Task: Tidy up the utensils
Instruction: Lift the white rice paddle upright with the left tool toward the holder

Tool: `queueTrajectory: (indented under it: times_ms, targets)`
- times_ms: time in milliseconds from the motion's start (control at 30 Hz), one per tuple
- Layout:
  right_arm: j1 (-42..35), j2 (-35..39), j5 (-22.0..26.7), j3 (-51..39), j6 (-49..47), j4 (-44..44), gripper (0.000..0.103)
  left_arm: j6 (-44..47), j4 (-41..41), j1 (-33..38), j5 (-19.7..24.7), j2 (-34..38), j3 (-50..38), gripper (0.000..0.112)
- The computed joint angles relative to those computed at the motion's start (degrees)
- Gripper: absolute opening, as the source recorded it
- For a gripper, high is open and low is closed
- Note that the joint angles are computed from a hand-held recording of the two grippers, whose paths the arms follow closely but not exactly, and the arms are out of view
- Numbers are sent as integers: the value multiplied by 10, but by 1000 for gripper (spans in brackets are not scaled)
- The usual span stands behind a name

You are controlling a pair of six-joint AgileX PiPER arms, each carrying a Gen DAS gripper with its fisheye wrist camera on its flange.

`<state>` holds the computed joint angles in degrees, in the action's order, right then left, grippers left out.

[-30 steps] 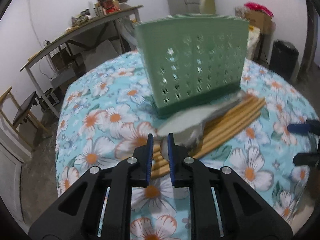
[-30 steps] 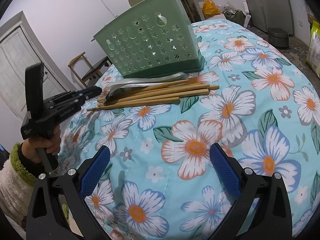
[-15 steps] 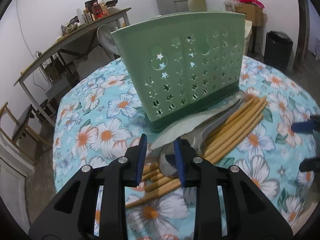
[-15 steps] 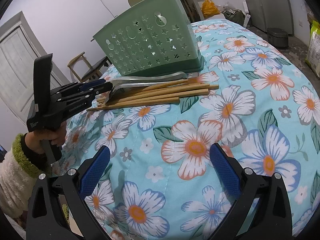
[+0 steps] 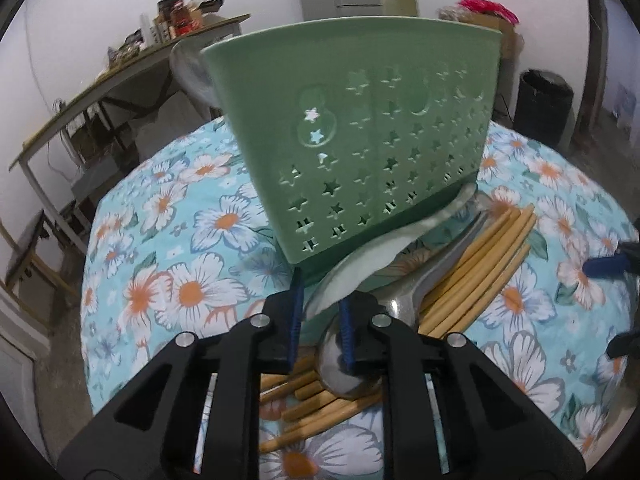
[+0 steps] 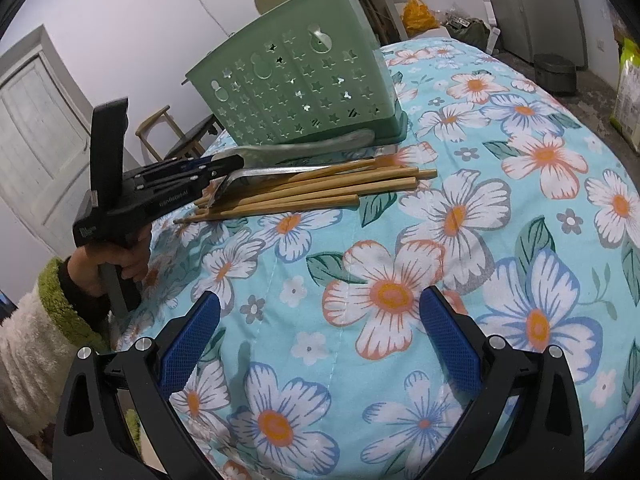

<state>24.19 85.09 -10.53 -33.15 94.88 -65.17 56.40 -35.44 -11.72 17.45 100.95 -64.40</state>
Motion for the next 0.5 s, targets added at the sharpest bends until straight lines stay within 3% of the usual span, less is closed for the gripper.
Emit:
queueTrajectory:
  times_ms: [100,233,333,500]
  targets:
    - [-24,2,-35,4,8,-20,97,26,3,-16,-24,-21,22,12]
    - [-31,3,-46,5,18,-39,97,53,-5,-33,-40,-51,52,7]
    - [-30,5,-39,-5,75,-99,97,82,-43,-36,-24,-77,64,4]
    - [-37,6,-42,-11,117,-138,97,141,-141,-22,45,-114,62,1]
